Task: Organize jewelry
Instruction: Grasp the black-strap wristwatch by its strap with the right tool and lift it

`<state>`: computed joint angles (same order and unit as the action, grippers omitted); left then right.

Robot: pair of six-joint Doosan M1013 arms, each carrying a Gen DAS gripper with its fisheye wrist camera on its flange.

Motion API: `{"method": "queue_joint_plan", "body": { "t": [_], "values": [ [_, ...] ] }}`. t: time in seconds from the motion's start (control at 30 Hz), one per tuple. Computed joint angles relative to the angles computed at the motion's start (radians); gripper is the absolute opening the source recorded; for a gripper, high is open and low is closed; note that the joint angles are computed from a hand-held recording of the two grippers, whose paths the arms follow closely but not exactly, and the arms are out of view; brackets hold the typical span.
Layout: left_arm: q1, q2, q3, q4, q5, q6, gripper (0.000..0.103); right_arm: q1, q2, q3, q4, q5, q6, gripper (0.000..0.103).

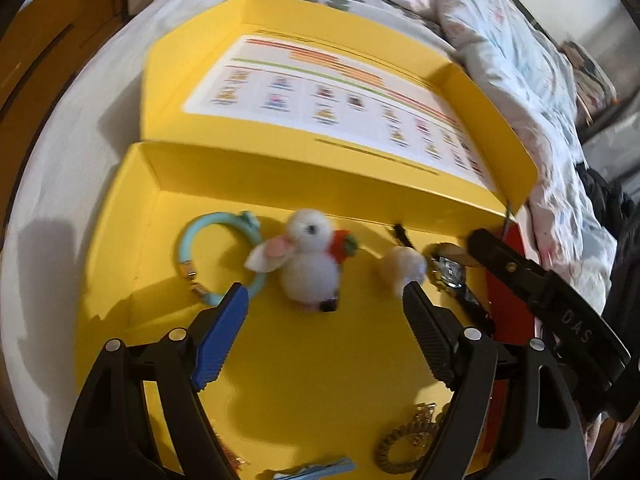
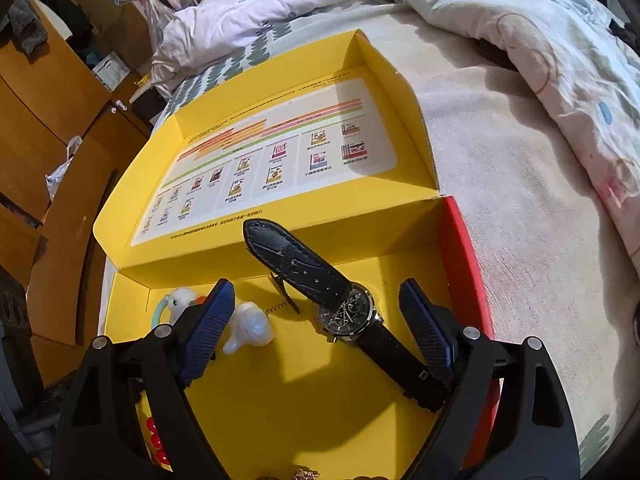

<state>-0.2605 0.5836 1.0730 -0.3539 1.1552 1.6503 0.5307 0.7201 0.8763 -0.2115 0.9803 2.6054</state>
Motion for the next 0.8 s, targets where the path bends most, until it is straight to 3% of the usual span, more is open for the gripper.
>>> {"method": "queue_joint_plan", "body": {
  "t": [0.13,0.23,0.37,0.5,0.63,0.8],
  "values": [
    [-0.013,0.022,-0.026,0.026,0.015,-0.004,0.077,-0.001,-0.003,0.008,0.002,-0.008,0.0,0.084],
    [-0.022,0.03,-0.035,0.059,0.024,-0.002,0.054,0.0,-0.004,0.01,-0.003,-0.004,0.002,0.078],
    [-0.03,0.029,-0.026,0.096,0.016,-0.008,0.033,0.002,0.003,-0.004,-0.024,0.032,0.005,0.069],
    [-0.03,0.03,-0.023,0.097,0.015,-0.002,0.028,0.003,0.007,-0.011,-0.04,0.063,0.003,0.056],
    [-0.031,0.023,-0.014,0.103,0.0,0.006,0.022,-0.003,-0.004,0.009,-0.008,0.035,-0.016,0.03],
    [-0.026,0.024,-0.016,0.086,0.0,0.015,0.02,0.002,0.004,-0.007,-0.006,0.026,-0.042,0.026]
  ]
}}
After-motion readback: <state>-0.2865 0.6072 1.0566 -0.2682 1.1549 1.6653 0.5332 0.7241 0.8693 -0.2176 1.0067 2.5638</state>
